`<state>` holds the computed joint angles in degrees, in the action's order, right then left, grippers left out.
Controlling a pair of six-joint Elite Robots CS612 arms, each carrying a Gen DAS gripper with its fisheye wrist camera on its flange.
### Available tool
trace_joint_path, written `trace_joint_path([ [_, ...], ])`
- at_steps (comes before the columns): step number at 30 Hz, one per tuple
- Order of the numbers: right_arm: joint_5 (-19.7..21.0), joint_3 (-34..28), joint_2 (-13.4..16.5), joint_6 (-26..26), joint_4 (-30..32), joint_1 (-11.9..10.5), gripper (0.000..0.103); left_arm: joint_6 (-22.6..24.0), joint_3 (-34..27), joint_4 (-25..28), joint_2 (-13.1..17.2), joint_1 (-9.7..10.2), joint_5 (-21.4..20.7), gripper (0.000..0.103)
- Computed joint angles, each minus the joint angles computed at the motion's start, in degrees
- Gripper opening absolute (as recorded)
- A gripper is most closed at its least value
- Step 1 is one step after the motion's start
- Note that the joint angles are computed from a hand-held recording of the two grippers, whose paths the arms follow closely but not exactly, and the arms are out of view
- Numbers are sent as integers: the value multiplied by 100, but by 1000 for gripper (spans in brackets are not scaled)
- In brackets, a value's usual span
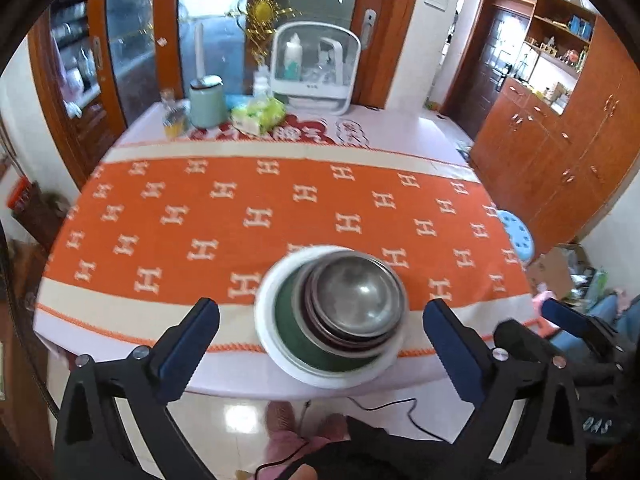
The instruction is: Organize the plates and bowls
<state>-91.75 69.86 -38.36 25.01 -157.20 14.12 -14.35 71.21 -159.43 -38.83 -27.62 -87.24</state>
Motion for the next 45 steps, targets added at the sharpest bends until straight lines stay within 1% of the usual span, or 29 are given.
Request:
trace_joint_path([
  [3,5,-61,44,-28,77,33,99,-111,-47,117,25,19,-6,102],
  [5,7,-103,69,2,167,57,99,-180,-93,339,45,20,85,102],
  [6,6,-90,70,-5,144,72,99,-214,-83,365,47,25,115,102],
  [8,-159,-75,83,-48,78,120,99,-252,-36,277,44,31,157,102],
  [10,-249,-112,107,7,158,137,99,-222,5,233,40,22,209,102],
  [13,-211,-144,126,208,321,131,99,-119,13,263,37,-2,327,102],
  [17,-231,-217,159,299,514,145,99,-51,2,337,42,-27,524,102],
  [24,-315,-301,189,322,664,180,100,-28,-27,433,53,-12,586,102],
  [35,-317,-323,194,323,695,180,100,-17,-6,419,46,-14,609,102],
  [45,-333,-167,152,528,694,160,101,-10,16,430,36,2,591,102],
])
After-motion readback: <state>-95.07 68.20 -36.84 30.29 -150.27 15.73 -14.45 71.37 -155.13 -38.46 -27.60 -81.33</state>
